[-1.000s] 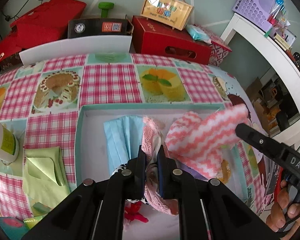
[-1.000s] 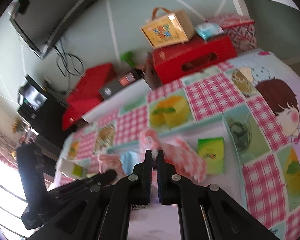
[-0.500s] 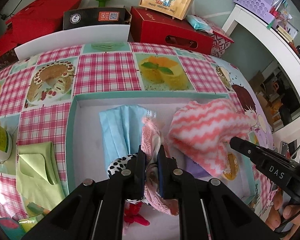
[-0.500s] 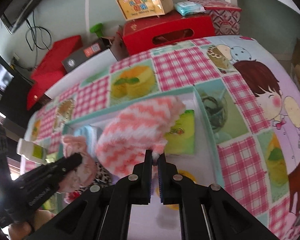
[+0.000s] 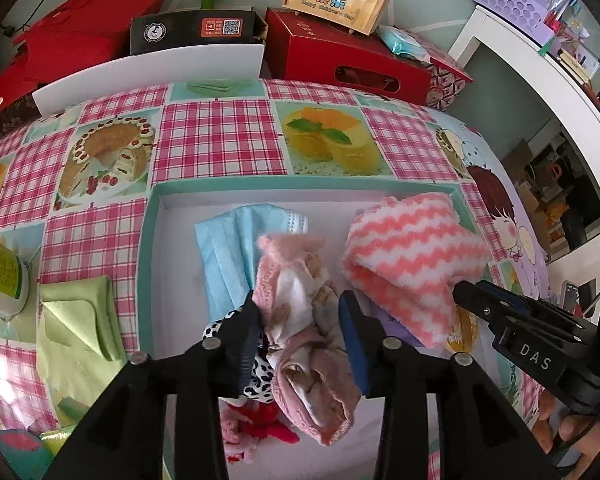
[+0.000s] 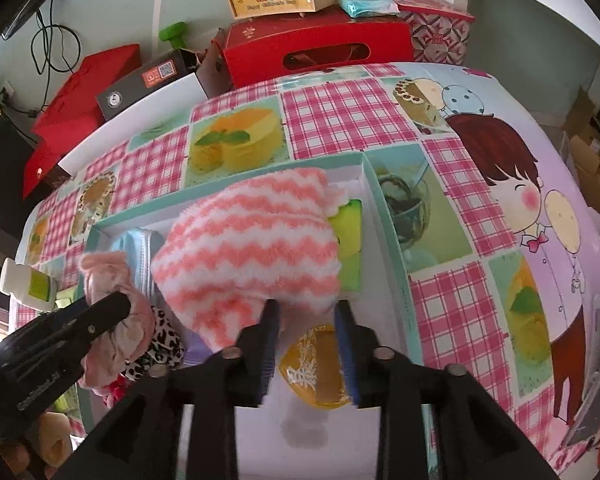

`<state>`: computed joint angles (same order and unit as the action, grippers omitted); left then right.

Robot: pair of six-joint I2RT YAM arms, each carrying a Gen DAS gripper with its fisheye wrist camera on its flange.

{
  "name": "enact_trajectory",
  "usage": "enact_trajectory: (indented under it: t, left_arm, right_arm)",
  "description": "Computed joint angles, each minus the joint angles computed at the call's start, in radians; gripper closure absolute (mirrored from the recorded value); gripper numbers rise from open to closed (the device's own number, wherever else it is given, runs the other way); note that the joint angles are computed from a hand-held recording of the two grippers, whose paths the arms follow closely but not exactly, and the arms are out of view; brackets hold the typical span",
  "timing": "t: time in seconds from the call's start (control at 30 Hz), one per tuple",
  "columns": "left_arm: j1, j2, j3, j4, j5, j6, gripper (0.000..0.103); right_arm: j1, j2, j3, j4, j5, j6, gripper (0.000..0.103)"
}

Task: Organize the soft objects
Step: 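Open both grippers to drop the sock and zigzag cloth into the tray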

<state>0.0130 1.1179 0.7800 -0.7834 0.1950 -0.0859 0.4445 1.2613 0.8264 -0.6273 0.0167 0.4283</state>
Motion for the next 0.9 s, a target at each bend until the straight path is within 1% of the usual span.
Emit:
enact_trajectory:
  t: [0.07,0.1,0.13,0.17,0.2,0.27,0.37,0.47,0.53,0.63,0.67,0.7,0.8,0.9]
  left_arm:
    - [-0.006,-0.010,0.011,-0.020,-0.024,0.001,0.060]
    - [-0.004,-0.018,0.014,-0.028,-0.028,0.005,0.056]
    - [-0.002,-0.026,0.018,-0.035,-0.032,0.008,0.052]
    - [0.001,-0.038,0.024,-0.042,-0.038,0.011,0.040]
    - [0.006,-0.050,0.028,-0.046,-0.041,0.015,0.032]
    - [0.022,-0.073,0.037,-0.054,-0.042,0.026,0.032]
    - [0.057,-0.095,0.049,-0.064,-0.039,0.042,0.030]
    - [0.087,-0.106,0.051,-0.061,-0.050,0.053,0.015]
    - [0.113,-0.113,0.047,-0.053,-0.063,0.054,0.014]
    - [0.149,-0.106,0.044,-0.047,-0.080,0.049,0.012]
    - [0.163,-0.099,0.044,-0.048,-0.091,0.054,0.010]
    - [0.172,-0.094,0.044,-0.048,-0.109,0.061,0.010]
    - [0.184,-0.088,0.038,-0.036,-0.166,0.079,0.010]
    - [0.214,-0.083,0.038,-0.034,-0.166,0.098,0.010]
  right_arm:
    - [0.009,0.000,0.008,-0.010,0.011,-0.002,0.067]
    - [0.014,-0.001,0.013,-0.018,0.020,-0.003,0.061]
    - [0.018,-0.004,0.017,-0.024,0.028,-0.002,0.056]
    - [0.026,-0.012,0.022,-0.033,0.041,0.000,0.048]
    - [0.031,-0.018,0.025,-0.037,0.050,0.001,0.042]
    - [0.047,-0.029,0.034,-0.048,0.070,0.001,0.035]
    - [0.069,-0.025,0.048,-0.058,0.090,-0.001,0.032]
    - [0.088,-0.021,0.059,-0.066,0.102,-0.001,0.028]
    - [0.100,-0.023,0.065,-0.070,0.113,0.000,0.024]
    - [0.116,-0.031,0.070,-0.067,0.142,0.000,0.016]
    - [0.123,-0.039,0.069,-0.063,0.162,0.004,0.008]
    - [0.128,-0.046,0.071,-0.061,0.181,0.013,0.000]
    - [0.122,-0.066,0.069,-0.051,0.182,0.023,0.000]
    - [0.118,-0.065,0.070,-0.052,0.179,0.028,0.000]
